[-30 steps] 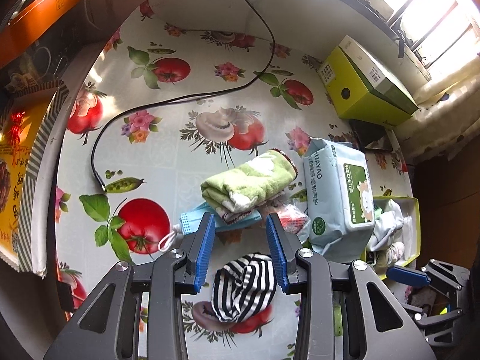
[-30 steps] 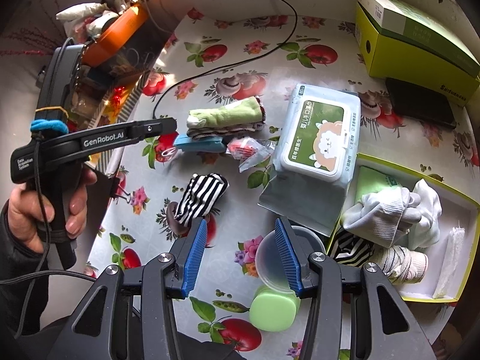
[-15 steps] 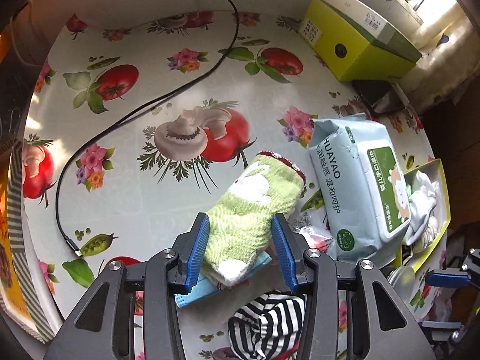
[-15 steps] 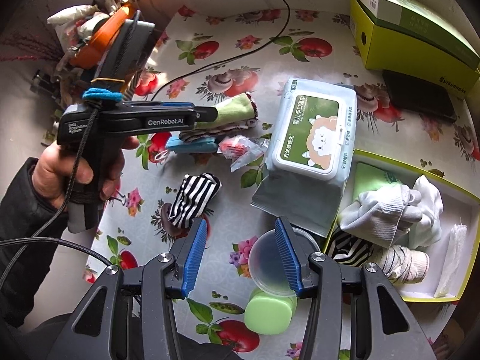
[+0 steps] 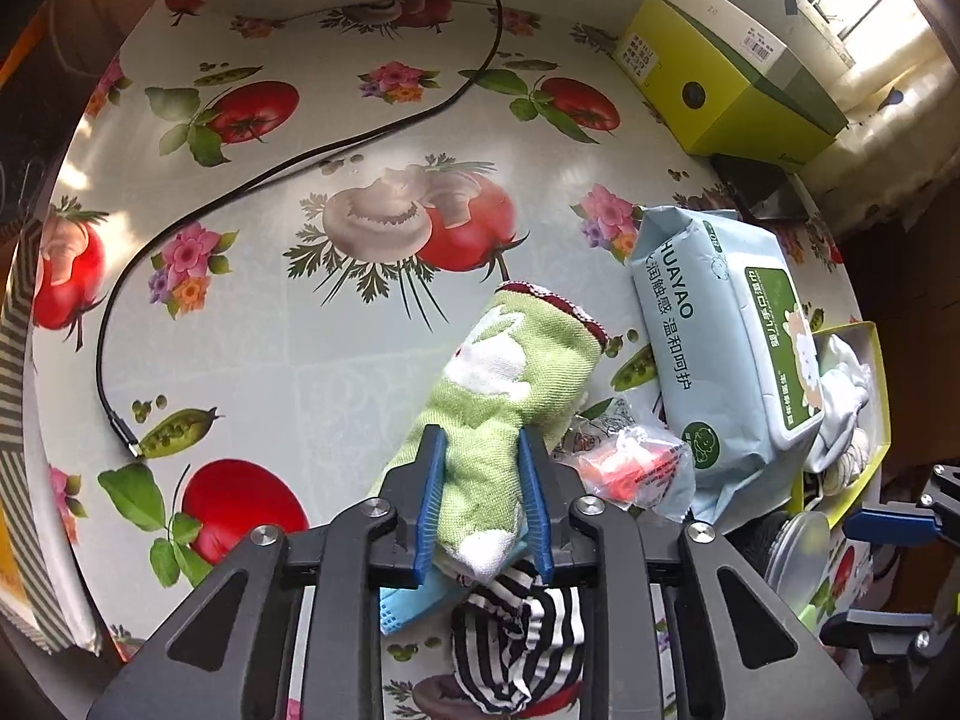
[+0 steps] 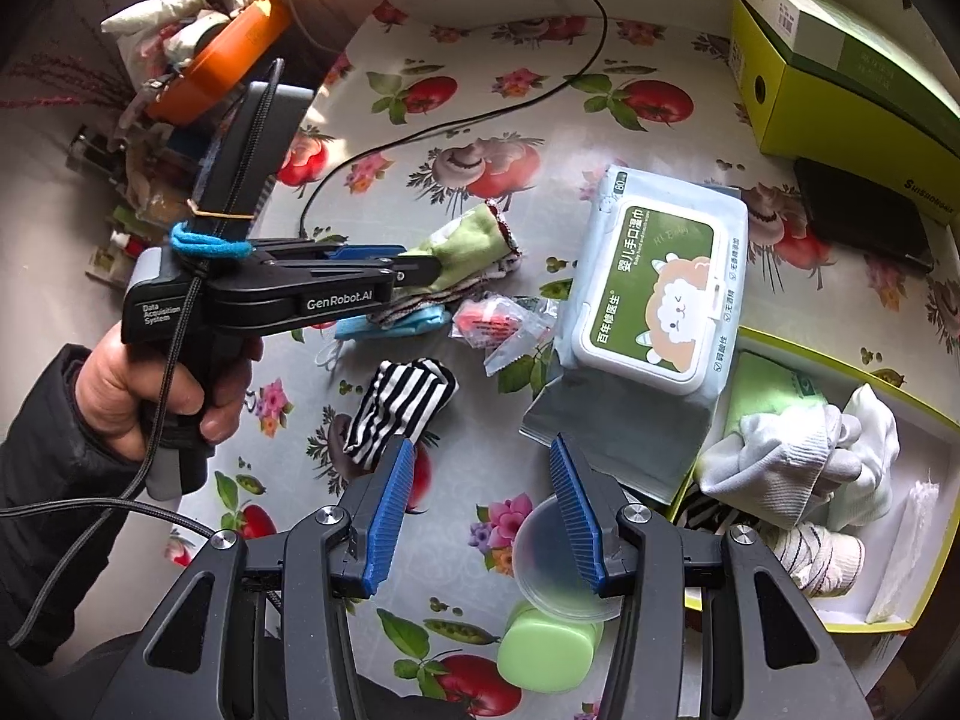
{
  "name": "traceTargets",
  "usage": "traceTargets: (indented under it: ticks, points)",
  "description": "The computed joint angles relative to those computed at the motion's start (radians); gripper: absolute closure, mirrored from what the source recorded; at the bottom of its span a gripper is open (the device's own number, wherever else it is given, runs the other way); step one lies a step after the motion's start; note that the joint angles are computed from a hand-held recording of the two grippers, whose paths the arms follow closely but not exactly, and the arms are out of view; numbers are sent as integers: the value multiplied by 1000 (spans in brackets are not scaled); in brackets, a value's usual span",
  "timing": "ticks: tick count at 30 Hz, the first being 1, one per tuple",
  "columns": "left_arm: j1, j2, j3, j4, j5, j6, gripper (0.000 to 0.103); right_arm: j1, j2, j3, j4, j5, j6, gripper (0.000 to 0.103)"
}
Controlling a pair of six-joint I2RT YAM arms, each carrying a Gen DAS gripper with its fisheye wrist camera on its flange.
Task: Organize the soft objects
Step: 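Close the left tool on the folded green towel, then lift the green towel with the left tool while the right moves over the plastic bag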
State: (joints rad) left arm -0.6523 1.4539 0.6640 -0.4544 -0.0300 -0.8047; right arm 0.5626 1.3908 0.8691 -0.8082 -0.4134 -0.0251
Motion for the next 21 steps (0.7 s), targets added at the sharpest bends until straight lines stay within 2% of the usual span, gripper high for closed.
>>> traceTargets:
  ticks: [6, 15, 21]
  points:
    - [-52, -171, -107, -18, -9, -153, 89, 45, 68, 36, 40, 20, -11, 56]
    - [-133, -481, -230, -135, -52, -367, 90, 137, 231, 144, 86, 67, -27, 56]
    - [-138, -573, -256, -189, -76, -416, 90, 196, 355, 218, 98, 130, -3, 56]
